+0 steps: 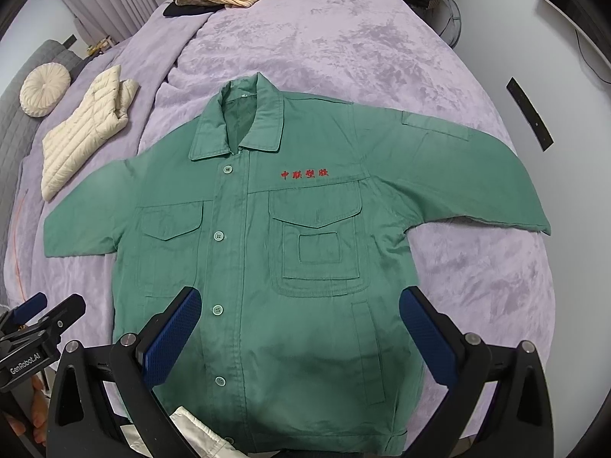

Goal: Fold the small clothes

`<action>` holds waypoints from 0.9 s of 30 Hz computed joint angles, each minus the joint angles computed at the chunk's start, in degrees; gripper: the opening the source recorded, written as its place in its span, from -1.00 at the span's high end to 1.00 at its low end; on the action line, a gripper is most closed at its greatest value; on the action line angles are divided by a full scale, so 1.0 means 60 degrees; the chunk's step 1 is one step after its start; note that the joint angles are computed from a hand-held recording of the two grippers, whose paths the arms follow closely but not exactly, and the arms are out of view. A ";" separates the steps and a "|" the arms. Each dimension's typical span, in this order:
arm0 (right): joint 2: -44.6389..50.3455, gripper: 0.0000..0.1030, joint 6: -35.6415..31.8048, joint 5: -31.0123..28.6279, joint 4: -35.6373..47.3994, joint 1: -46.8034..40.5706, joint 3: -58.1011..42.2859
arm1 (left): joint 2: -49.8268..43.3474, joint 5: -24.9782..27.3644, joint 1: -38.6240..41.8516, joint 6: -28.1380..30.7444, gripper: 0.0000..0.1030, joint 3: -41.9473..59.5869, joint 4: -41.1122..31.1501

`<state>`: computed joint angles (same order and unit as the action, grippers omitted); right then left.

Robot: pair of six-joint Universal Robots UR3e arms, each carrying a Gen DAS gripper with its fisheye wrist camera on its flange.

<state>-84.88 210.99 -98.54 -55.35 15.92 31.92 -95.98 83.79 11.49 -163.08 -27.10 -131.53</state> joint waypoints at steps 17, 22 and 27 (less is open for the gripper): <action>-0.0550 -1.00 0.0178 0.0302 -0.0362 -0.0052 0.0798 | 0.0375 0.0042 0.0191 0.0132 -1.00 -0.0378 0.0025; -0.0690 -1.00 0.0154 0.0498 -0.0295 -0.0225 0.0962 | 0.0574 0.0057 0.0292 0.0218 -1.00 -0.0549 0.0045; -0.0598 -1.00 0.0269 0.0441 -0.0165 -0.0136 0.0834 | 0.0524 0.0068 0.0325 0.0196 -1.00 -0.0514 0.0005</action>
